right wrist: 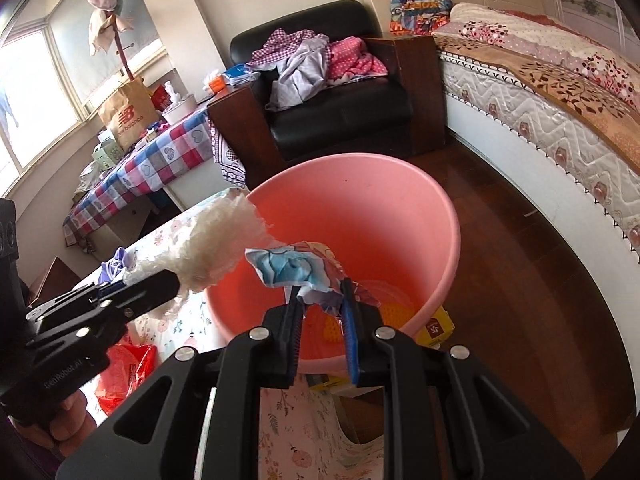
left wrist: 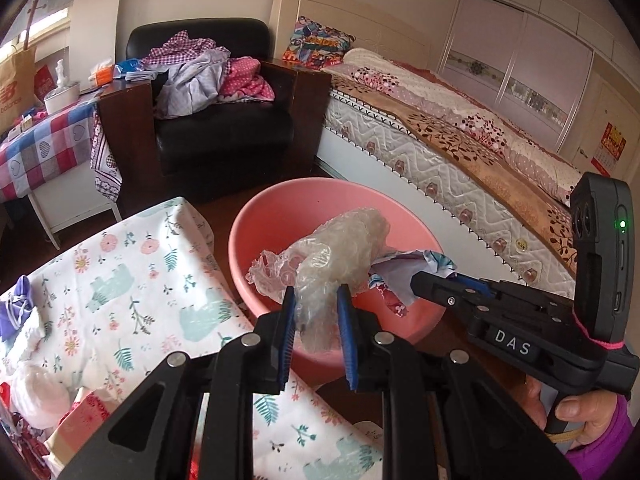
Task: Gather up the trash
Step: 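Carry both items over the pink bucket and open both grippers, then grasp the red-striped cloth with the left gripper while the right grasps the red bag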
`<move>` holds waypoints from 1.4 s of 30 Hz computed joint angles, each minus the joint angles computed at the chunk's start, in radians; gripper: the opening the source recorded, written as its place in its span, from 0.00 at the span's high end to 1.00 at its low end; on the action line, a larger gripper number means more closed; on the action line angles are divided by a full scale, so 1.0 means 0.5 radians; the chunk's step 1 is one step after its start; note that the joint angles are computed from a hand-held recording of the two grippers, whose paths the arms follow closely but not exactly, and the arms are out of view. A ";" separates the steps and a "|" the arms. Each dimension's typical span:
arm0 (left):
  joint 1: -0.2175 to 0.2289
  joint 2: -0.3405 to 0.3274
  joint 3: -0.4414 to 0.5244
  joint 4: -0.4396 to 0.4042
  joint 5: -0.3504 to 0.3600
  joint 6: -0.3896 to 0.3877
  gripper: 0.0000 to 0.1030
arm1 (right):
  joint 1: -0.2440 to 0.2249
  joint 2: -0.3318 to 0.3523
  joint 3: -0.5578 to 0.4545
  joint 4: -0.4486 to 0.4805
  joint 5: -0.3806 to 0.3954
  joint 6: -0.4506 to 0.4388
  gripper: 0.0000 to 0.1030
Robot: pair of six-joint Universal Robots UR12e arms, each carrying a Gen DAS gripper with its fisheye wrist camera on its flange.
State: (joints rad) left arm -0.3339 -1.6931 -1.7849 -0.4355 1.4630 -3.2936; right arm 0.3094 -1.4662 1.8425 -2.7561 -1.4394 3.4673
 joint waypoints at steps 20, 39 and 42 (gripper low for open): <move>0.052 0.015 -0.027 0.024 -0.110 -0.127 0.59 | 0.040 0.046 -0.044 0.049 -0.130 0.002 0.62; 0.118 0.317 -0.312 0.161 -0.030 -0.104 0.58 | 0.093 0.019 -0.057 -0.038 -0.121 -0.145 0.61; 0.126 0.370 -0.353 0.145 0.013 -0.112 0.58 | 0.117 0.007 -0.055 -0.041 -0.070 -0.158 0.61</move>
